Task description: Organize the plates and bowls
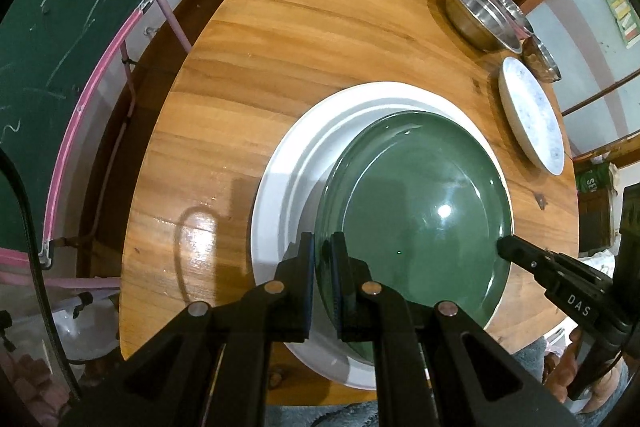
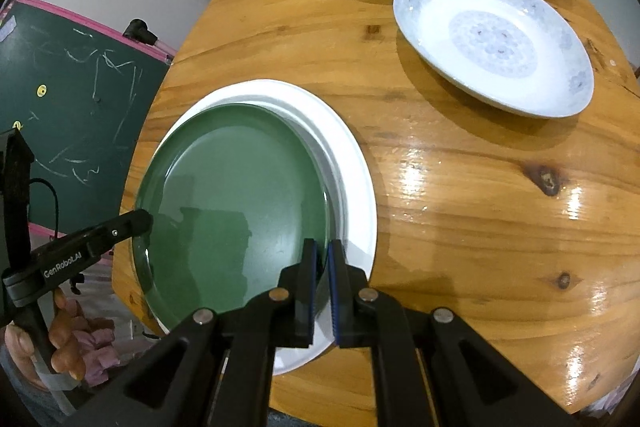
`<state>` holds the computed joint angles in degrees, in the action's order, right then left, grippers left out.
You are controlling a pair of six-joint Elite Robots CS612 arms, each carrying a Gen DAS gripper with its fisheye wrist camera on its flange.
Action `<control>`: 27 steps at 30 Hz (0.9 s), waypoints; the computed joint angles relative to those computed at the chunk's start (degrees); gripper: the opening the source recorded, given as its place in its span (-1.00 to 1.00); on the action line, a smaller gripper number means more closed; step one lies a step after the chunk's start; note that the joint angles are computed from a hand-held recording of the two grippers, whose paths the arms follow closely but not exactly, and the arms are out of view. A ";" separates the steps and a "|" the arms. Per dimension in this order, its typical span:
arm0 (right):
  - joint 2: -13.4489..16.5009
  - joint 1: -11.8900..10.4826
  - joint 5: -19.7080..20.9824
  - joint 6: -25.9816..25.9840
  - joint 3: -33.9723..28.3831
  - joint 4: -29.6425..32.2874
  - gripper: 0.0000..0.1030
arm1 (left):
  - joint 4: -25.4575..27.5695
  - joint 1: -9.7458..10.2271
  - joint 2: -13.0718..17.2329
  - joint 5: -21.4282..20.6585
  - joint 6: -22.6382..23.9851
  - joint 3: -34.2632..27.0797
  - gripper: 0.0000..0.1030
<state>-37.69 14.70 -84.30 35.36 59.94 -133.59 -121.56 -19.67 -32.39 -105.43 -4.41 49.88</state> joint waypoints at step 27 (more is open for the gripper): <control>1.09 1.19 -5.02 -3.20 -3.09 3.54 -0.87 | -2.54 0.32 -0.27 -0.27 -0.07 0.43 -0.28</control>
